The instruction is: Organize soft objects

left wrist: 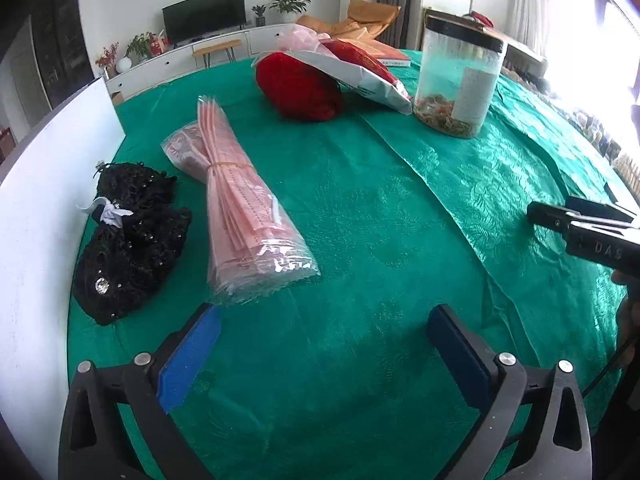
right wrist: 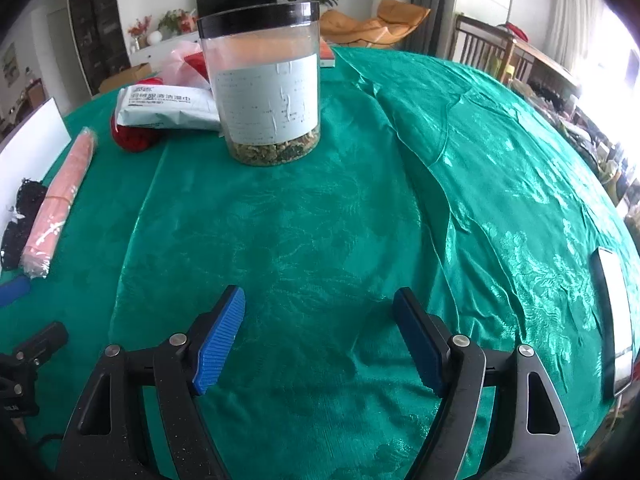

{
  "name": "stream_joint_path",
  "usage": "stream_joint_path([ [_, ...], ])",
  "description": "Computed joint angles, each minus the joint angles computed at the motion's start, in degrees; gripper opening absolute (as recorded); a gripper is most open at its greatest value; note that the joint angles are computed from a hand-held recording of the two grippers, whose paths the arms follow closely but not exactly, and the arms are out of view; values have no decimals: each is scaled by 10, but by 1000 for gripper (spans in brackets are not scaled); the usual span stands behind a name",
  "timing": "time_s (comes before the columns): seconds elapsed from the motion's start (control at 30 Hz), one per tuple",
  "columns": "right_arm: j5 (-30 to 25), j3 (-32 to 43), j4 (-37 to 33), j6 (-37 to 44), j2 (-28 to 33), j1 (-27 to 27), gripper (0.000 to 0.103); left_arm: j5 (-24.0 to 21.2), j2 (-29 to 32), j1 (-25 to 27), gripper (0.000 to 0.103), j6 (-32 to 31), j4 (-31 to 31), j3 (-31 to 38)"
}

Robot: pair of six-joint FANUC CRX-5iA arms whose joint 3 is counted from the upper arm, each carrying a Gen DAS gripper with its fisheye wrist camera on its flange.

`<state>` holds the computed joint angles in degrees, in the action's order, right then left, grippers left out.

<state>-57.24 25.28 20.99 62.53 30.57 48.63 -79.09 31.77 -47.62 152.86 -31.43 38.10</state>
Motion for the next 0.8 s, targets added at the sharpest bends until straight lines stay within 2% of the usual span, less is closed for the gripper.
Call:
stream_joint_path([
  [0.23, 10, -17, 6, -28, -7, -2, 92, 1, -2, 0, 103, 1, 0, -2],
  [0.8, 9, -14, 6, -27, -6, -2, 93, 0, -1, 0, 103, 1, 0, -1],
])
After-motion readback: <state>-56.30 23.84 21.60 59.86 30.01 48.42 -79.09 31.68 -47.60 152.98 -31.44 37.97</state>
